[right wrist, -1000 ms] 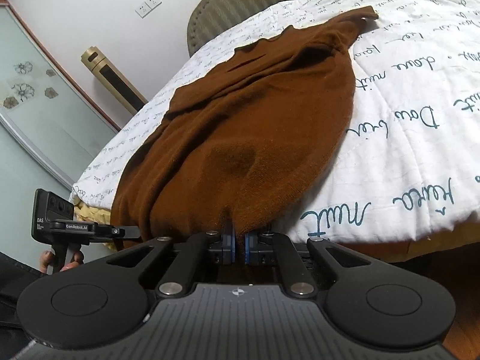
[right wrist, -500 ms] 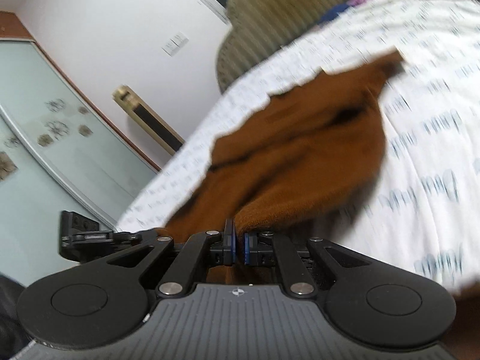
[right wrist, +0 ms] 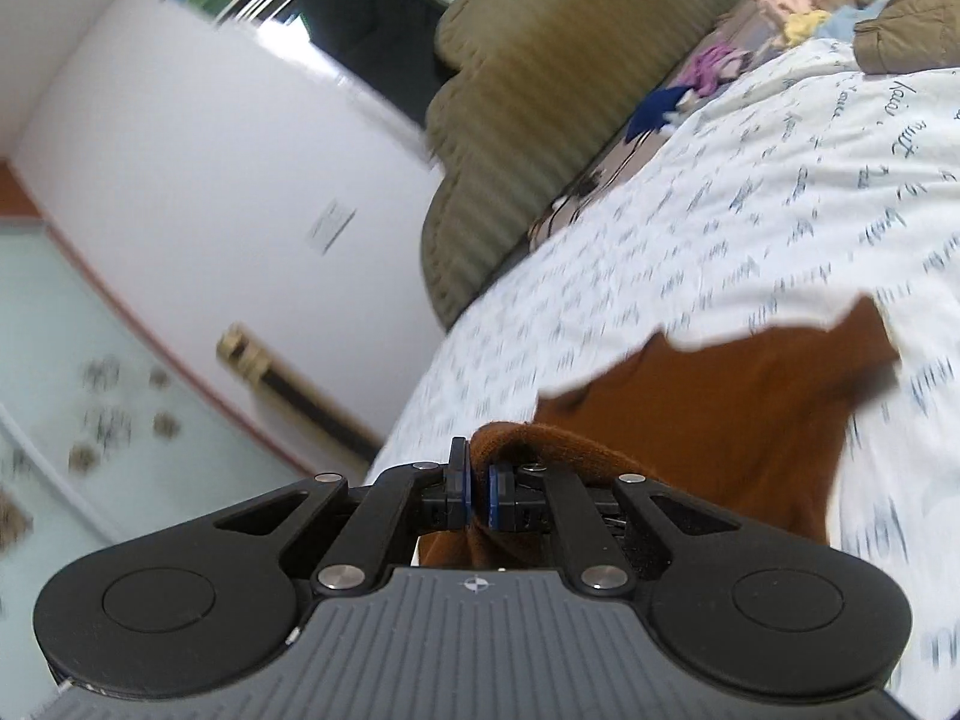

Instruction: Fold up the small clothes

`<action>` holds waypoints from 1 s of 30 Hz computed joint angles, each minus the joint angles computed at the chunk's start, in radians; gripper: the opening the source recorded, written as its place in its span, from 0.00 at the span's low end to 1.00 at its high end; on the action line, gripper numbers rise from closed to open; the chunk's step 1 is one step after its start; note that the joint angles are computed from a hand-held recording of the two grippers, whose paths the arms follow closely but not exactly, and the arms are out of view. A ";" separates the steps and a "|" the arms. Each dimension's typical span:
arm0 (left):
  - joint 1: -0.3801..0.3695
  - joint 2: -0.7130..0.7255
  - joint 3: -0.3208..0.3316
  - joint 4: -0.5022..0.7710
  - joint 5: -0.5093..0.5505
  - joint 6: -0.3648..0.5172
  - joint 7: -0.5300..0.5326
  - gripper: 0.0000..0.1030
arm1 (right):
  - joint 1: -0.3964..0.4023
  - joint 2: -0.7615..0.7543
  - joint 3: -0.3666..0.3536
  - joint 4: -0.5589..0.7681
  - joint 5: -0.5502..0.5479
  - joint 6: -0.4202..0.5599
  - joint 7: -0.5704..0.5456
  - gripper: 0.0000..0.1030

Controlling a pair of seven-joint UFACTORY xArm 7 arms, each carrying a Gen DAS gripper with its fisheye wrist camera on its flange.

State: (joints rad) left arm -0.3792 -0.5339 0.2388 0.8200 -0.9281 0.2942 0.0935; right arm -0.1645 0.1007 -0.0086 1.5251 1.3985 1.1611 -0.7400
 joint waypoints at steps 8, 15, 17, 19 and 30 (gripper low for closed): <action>0.125 0.431 0.050 0.338 -0.019 0.149 -0.129 0.07 | 0.046 0.365 0.063 0.391 -0.170 -0.183 0.362 0.11; 0.268 0.656 -0.002 0.518 -0.003 0.307 -0.325 0.07 | 0.073 0.644 0.041 0.706 -0.448 -0.124 0.804 0.16; 0.293 0.635 -0.023 0.524 0.035 0.324 -0.301 0.07 | 0.032 0.631 0.086 0.702 -0.444 -0.084 0.768 0.25; 0.311 0.584 -0.044 0.495 0.078 0.310 -0.287 0.07 | -0.009 0.540 0.124 0.587 -0.435 -0.106 0.662 0.41; 0.344 0.318 -0.170 0.295 0.190 0.262 -0.132 0.07 | -0.135 0.291 0.177 0.229 -0.184 0.013 0.344 0.58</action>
State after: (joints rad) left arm -0.0353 -0.2156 0.0691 1.1149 -0.7379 0.5563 -0.0386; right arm -0.2992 0.3915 0.1685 1.7540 1.2143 1.1744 -0.3960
